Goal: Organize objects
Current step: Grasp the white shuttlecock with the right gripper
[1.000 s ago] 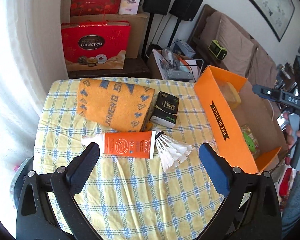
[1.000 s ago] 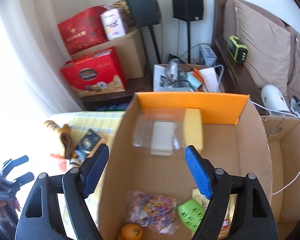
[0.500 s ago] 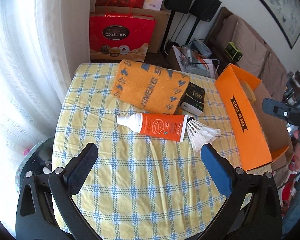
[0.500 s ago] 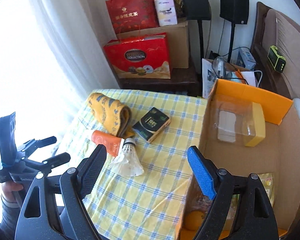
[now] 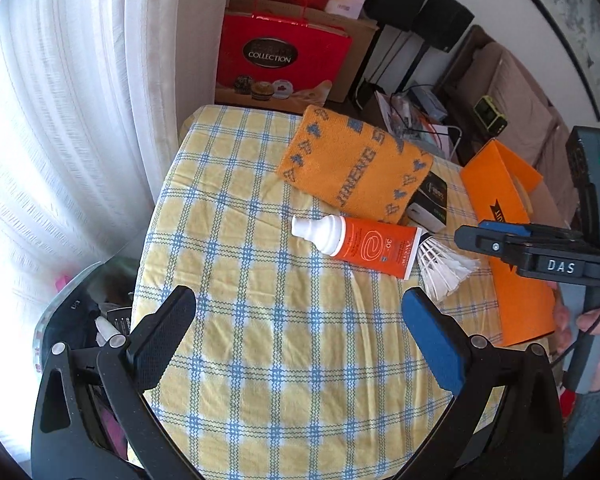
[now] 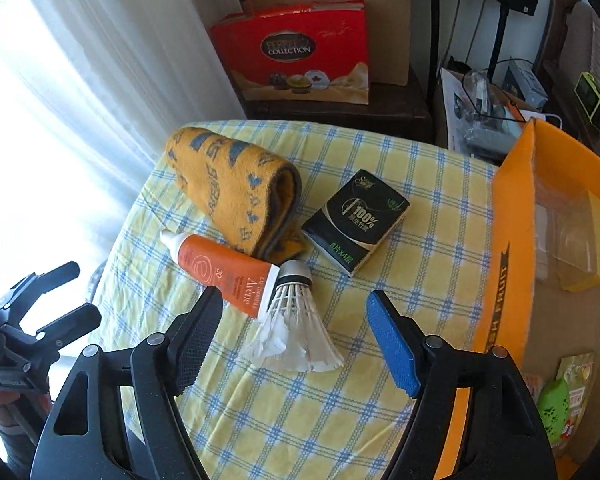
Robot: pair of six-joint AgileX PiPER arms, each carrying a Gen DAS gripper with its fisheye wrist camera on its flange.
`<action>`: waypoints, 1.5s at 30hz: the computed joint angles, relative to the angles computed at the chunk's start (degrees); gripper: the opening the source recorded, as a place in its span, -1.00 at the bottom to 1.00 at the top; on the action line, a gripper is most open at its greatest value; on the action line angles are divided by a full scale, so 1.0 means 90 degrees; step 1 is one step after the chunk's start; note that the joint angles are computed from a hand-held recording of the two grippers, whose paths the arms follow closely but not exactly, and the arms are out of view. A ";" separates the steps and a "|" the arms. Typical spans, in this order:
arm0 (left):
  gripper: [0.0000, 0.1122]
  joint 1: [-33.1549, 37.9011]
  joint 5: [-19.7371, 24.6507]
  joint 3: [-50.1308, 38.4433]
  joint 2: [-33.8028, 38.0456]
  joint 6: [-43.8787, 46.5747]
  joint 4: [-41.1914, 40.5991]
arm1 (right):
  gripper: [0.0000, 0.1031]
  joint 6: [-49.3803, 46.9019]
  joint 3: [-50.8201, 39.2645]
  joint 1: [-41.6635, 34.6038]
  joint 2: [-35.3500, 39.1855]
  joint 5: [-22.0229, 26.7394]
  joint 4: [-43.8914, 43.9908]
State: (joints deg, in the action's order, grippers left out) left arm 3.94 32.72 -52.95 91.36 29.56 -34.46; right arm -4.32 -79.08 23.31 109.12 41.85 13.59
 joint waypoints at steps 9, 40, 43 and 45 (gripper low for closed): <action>0.83 0.0058 0.0035 -0.0163 0.0351 0.0232 -0.0341 | 0.24 -0.0041 -0.0797 0.0047 0.0927 0.0565 0.0176; 0.76 -0.0496 0.0272 -0.1440 0.2294 -0.0430 -0.2748 | -0.22 -0.0796 0.1749 -0.0251 -0.1238 -0.0884 0.1152; 0.52 -0.0583 -0.0029 -0.1448 0.2445 -0.0651 -0.2797 | -0.22 -0.0864 0.1865 -0.0250 -0.1353 -0.0951 0.1203; 0.47 -0.0657 -0.0346 -0.1370 0.2420 -0.0694 -0.2902 | -0.22 -0.0922 0.1941 -0.0258 -0.1406 -0.0981 0.1249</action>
